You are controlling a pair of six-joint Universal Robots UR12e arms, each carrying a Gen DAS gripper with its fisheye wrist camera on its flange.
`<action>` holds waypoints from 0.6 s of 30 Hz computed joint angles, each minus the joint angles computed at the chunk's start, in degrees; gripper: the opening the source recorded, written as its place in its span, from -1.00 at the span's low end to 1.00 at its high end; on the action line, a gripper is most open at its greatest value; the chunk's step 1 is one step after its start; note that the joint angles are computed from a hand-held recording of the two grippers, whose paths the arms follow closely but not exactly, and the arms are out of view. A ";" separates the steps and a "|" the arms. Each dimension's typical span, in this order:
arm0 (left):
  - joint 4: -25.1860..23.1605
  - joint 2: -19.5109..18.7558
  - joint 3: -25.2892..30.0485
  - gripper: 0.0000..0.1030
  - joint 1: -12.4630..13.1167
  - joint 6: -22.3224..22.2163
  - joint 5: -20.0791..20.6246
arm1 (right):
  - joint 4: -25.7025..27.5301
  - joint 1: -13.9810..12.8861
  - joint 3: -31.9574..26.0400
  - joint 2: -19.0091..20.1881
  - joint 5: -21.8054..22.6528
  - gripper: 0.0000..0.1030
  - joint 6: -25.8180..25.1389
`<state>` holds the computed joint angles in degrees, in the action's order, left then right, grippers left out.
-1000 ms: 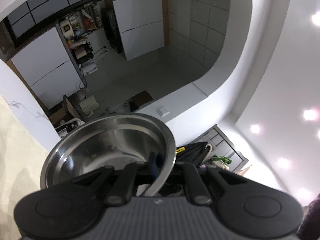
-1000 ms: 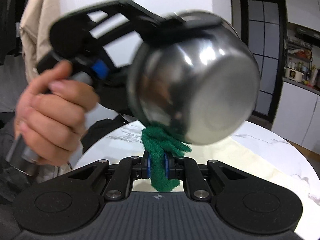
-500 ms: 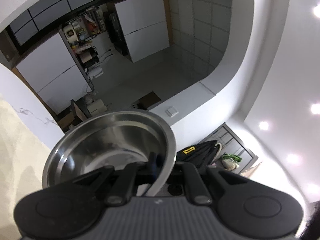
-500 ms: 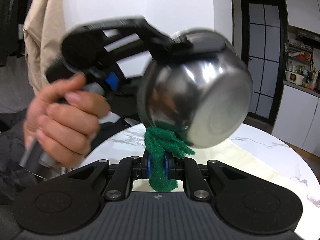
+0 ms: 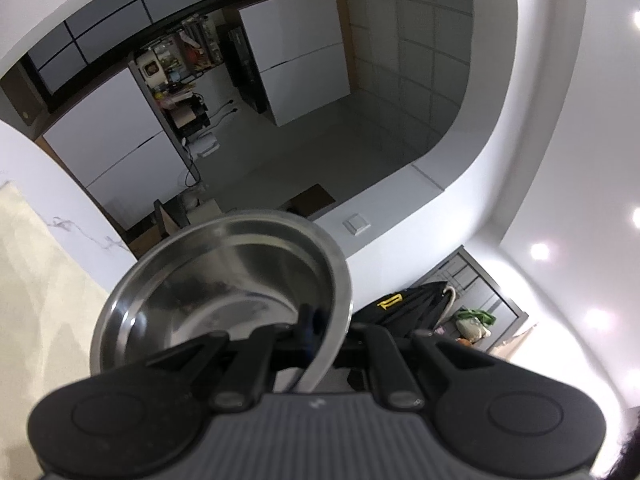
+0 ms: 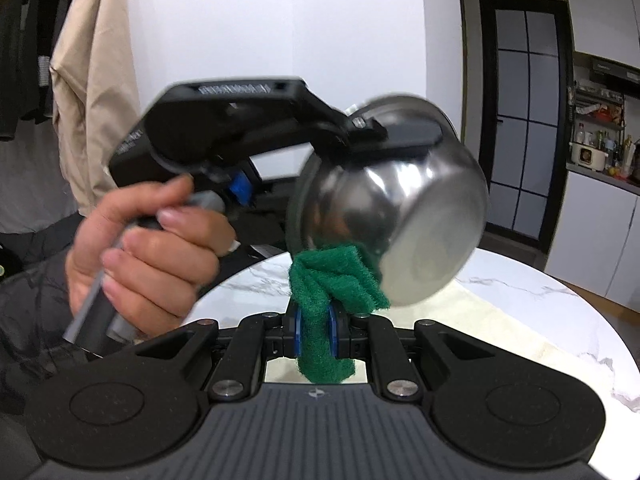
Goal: Clean bowl
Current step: 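Hold the inverted bowl with the left tool while the right tool scrubs its outer bottom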
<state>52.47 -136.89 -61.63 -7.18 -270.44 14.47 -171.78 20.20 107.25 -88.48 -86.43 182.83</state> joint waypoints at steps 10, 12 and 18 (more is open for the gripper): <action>-0.70 0.46 -0.70 -0.87 0.06 2.07 -0.22 | 1.99 0.71 0.28 0.25 -8.65 -0.73 -1.22; -1.78 0.66 -1.22 -0.87 0.07 3.35 -0.10 | 1.85 0.79 0.37 0.21 -9.37 -0.73 -1.33; -7.28 1.67 -3.66 -0.88 0.05 10.47 0.32 | 0.57 1.15 0.35 0.27 -9.09 -0.73 -1.24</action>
